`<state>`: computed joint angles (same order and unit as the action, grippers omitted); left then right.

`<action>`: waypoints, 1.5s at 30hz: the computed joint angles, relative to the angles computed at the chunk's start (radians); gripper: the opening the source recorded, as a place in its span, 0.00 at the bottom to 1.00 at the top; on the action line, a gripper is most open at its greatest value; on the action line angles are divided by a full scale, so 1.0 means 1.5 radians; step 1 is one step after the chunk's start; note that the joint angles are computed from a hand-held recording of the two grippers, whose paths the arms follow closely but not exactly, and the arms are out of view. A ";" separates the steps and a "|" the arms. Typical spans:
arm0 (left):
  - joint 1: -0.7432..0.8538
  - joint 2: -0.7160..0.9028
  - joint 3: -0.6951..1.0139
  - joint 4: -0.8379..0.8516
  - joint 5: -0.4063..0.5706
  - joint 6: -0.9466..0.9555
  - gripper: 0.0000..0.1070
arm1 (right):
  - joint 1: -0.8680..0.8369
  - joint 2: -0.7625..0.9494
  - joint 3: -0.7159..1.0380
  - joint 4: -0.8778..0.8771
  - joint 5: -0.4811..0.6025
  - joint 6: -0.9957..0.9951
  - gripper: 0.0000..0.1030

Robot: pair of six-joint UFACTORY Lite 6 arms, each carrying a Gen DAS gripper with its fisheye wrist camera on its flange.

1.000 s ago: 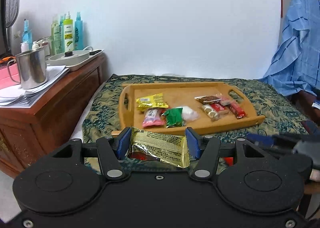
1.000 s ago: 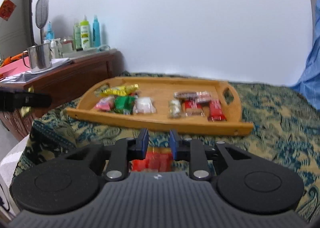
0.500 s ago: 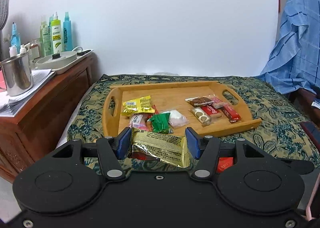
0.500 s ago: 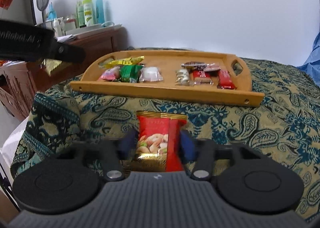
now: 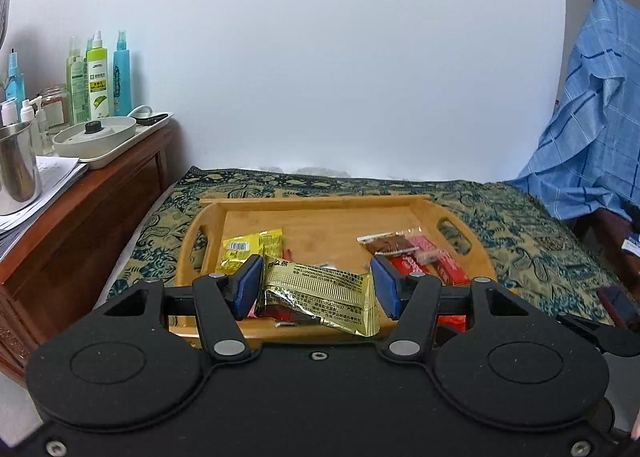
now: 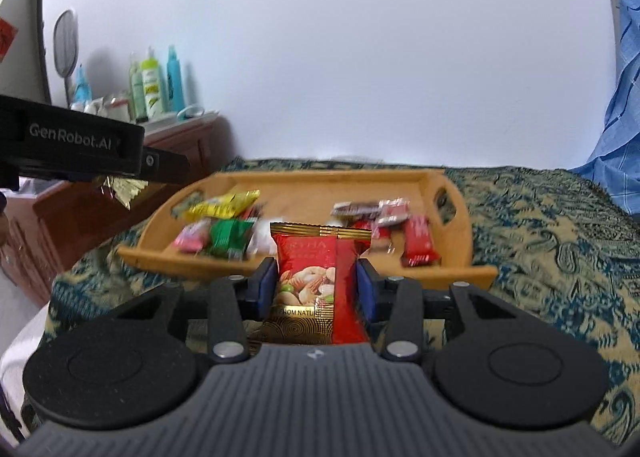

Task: Organize snacks
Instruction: 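Carry the gold foil pack and red nut pack over the tray with both tools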

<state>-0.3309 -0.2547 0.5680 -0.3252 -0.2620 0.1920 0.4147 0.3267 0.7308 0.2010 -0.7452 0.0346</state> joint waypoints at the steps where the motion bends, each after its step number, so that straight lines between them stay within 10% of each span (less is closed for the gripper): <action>1: -0.003 0.014 0.012 -0.025 0.000 0.017 0.52 | -0.004 0.005 0.008 0.001 0.001 -0.002 0.45; 27: -0.055 0.049 0.094 -0.376 0.008 0.325 0.52 | -0.071 -0.020 -0.008 -0.042 -0.045 0.049 0.45; 45: -0.021 0.344 0.459 -0.610 0.051 0.605 0.52 | -0.142 0.113 0.274 -0.152 0.074 0.113 0.45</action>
<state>-0.3631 0.2617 1.2560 -1.2401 -0.1860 1.0991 0.2010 0.4962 1.1425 -0.0264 -0.6344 0.2040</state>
